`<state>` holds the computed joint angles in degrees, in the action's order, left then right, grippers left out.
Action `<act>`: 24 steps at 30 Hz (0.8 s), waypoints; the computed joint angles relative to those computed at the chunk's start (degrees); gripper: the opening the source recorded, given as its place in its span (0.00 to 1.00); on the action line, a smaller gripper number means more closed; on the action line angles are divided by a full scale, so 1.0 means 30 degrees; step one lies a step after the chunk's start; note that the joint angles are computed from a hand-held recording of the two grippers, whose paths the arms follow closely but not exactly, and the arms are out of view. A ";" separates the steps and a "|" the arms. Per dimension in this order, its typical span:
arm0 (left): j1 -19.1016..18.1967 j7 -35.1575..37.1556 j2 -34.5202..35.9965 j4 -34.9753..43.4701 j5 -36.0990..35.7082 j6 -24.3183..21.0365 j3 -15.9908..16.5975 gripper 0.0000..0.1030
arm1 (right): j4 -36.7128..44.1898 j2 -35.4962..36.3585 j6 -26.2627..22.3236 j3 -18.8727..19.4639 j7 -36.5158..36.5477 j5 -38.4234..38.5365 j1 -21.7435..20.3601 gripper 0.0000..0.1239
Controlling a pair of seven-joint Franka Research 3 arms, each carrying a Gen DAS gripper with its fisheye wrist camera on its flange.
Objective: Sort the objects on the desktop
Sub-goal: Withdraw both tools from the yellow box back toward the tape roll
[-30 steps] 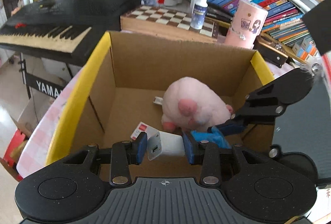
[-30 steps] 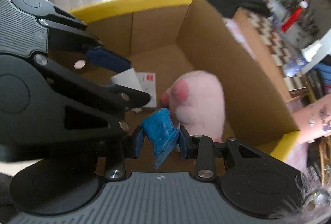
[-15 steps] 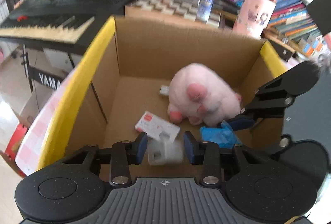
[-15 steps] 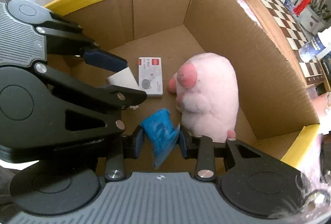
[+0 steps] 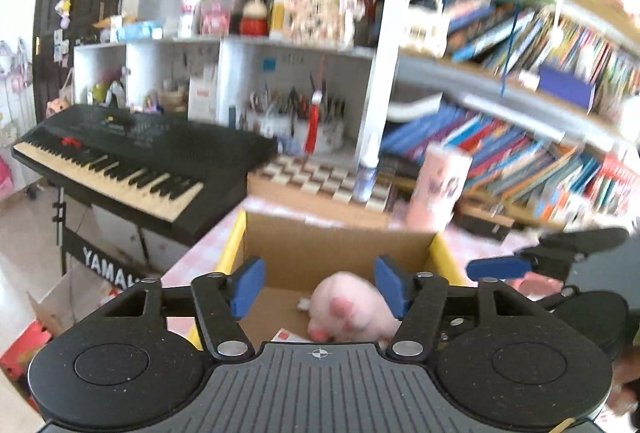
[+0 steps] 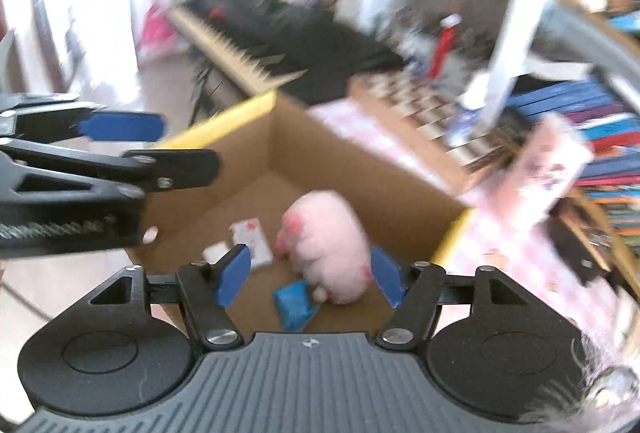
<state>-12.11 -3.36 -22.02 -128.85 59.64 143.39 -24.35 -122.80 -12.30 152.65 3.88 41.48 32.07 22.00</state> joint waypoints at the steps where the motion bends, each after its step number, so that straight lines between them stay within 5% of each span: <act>1: -0.0047 -0.0216 -0.0385 -0.0185 0.0121 -0.0035 -0.0089 0.63 | -0.0471 -0.0487 0.0784 0.0106 0.0313 0.0185 0.0001 0.55; 8: -0.0550 -0.0260 -0.2192 -0.1141 -0.0313 -0.1791 -0.1018 0.64 | -0.5053 -0.3844 0.6976 0.1239 0.4945 0.0152 -0.0355 0.59; 13: -0.1341 -0.0299 -0.3535 -0.2262 -0.1463 -0.2869 -0.1525 0.65 | -0.8137 -0.6272 0.9399 0.4292 0.9526 -0.1214 -0.3536 0.60; 16: -0.1951 -0.0190 -0.4316 -0.2977 -0.2377 -0.3393 -0.1766 0.65 | -0.9953 -0.8426 0.9346 0.6220 1.1947 -0.1508 -0.5298 0.60; 24: -0.3627 0.0631 -0.5622 -0.4209 -0.4626 -0.5153 -0.2563 0.65 | -1.3774 -1.4679 0.6376 0.8243 1.6204 -0.2458 -0.5573 0.62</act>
<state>-22.99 -1.47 -38.89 -141.48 45.76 127.93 -32.04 -164.12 -56.34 171.78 28.61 90.09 24.69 5.28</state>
